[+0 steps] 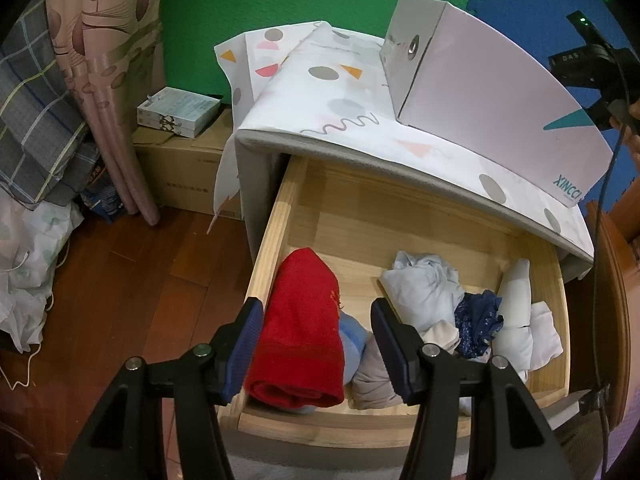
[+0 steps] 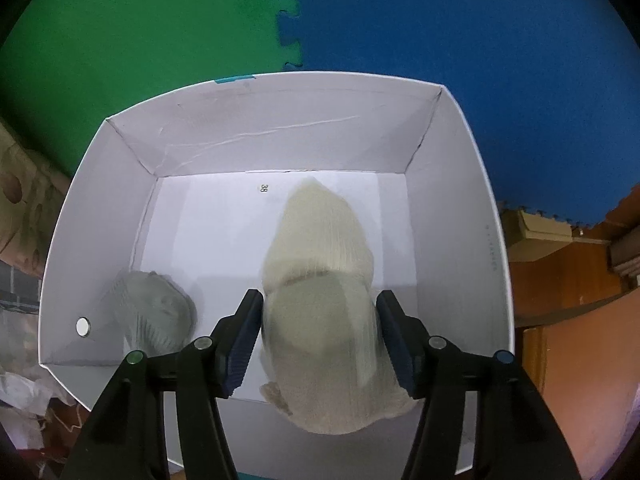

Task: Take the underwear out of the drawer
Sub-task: 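Move the right tool back into the drawer toward the white rolled bundle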

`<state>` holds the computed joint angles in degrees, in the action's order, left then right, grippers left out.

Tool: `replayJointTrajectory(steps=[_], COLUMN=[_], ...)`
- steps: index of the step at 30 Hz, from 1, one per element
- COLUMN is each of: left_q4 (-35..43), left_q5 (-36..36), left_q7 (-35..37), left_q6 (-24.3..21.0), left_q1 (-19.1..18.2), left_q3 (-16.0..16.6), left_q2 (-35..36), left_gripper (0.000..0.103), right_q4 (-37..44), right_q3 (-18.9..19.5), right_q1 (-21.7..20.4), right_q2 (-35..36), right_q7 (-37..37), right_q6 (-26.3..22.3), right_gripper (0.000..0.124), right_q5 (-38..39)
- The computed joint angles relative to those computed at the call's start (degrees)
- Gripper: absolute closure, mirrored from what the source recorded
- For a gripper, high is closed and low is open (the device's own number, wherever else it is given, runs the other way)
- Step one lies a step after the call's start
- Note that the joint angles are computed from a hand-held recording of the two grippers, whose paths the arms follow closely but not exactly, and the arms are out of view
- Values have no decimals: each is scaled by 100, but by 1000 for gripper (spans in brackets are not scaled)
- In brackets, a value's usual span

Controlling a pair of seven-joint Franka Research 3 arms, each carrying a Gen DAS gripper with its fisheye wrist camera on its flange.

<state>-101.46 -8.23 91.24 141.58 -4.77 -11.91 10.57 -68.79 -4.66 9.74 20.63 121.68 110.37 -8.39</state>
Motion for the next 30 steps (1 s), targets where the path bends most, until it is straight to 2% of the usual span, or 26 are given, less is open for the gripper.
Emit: replayJointTrajectory(steps=[2, 10, 19, 24, 30], left_q4=[-10, -35, 25, 79, 176], left_q5=[24, 169, 361, 439, 359], left_q7=[-14, -73, -69, -94, 50], left_q6=[24, 32, -138, -239, -461], left_q1=[-5, -39, -92, -110, -94], left_q3=[4, 10, -4, 0, -21], left_q2=[-4, -10, 29, 59, 109], left_gripper=[46, 46, 46, 46, 46], right_q4=[-58, -1521, -3858, -4729, -5488], right_q3=[-10, 159, 629, 787, 823], right_q1=[7, -6, -161, -270, -306], right_q2=[-72, -1336, -3311, -3782, -3919], right_q7=[13, 80, 148, 175, 126], right_q6=[-1, 460, 817, 854, 950], right_gripper=[66, 66, 67, 68, 77], right_q5=[-25, -128, -215, 168, 680])
